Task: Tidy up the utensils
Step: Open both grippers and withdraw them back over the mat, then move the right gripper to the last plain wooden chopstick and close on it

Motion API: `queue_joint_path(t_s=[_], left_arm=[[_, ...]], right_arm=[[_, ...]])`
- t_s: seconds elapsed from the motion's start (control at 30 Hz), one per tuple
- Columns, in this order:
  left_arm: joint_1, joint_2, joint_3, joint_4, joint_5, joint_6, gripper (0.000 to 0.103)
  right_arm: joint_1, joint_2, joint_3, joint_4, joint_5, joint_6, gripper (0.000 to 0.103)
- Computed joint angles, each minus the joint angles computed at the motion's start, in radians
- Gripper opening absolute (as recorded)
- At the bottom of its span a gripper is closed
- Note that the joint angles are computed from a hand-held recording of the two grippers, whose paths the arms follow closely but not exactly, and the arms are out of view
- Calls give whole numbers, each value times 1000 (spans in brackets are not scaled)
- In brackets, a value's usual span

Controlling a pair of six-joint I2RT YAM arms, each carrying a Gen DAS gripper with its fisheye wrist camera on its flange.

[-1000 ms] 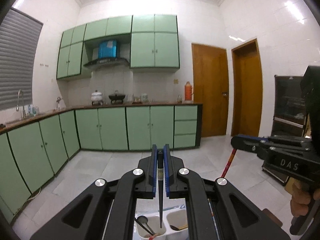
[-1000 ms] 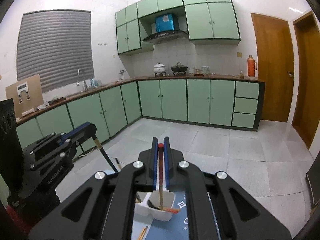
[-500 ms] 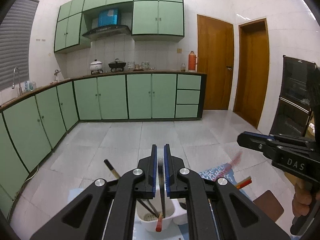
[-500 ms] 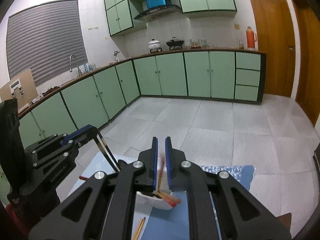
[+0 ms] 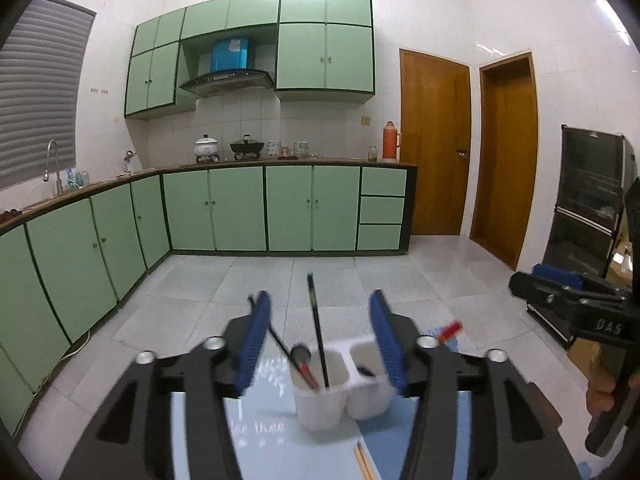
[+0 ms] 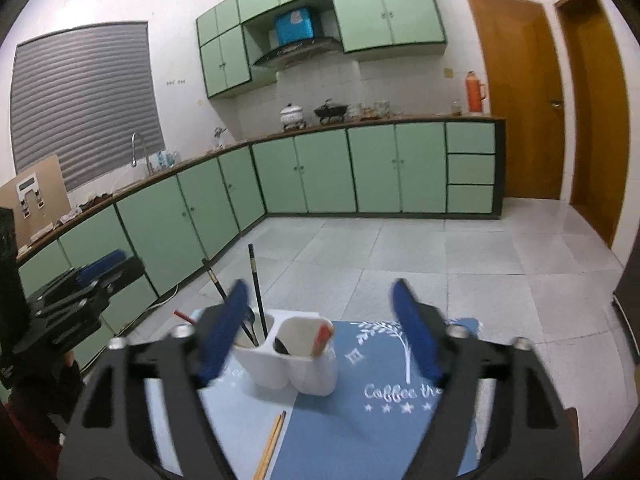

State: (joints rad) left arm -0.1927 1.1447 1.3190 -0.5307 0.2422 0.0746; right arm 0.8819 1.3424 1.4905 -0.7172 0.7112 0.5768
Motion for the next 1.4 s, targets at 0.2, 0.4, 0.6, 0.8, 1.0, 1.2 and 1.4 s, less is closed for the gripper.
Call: queue_joint_path(t_s=[0.2,0.4,0.6,0.8,1.0,1.2,1.4], left_arm=[[46,-185,-170,-67,50,13,71],[120,-348,-336,-147,130,37,73],[190,-467,-490,-219,173,93,73],[175,-541,-631,-263,106,168,73],[225,-585,-726,-307,103,231,73],[382,-585,-748,-355,174,340,73],[481,-570,-755,-376,219,399,73]], right_arm=[[223,-95,-160,-109,193,224,94],[394,-86,-245,-249,253,518,95],[507,-20,-304,-309,242,734,95],[569,96,-343,-287,184,850,95],[591,191,-382,-205,93,893,95],[597,264,-392,-130,27,890,95],[587,338,-345,-129,8,851,95]])
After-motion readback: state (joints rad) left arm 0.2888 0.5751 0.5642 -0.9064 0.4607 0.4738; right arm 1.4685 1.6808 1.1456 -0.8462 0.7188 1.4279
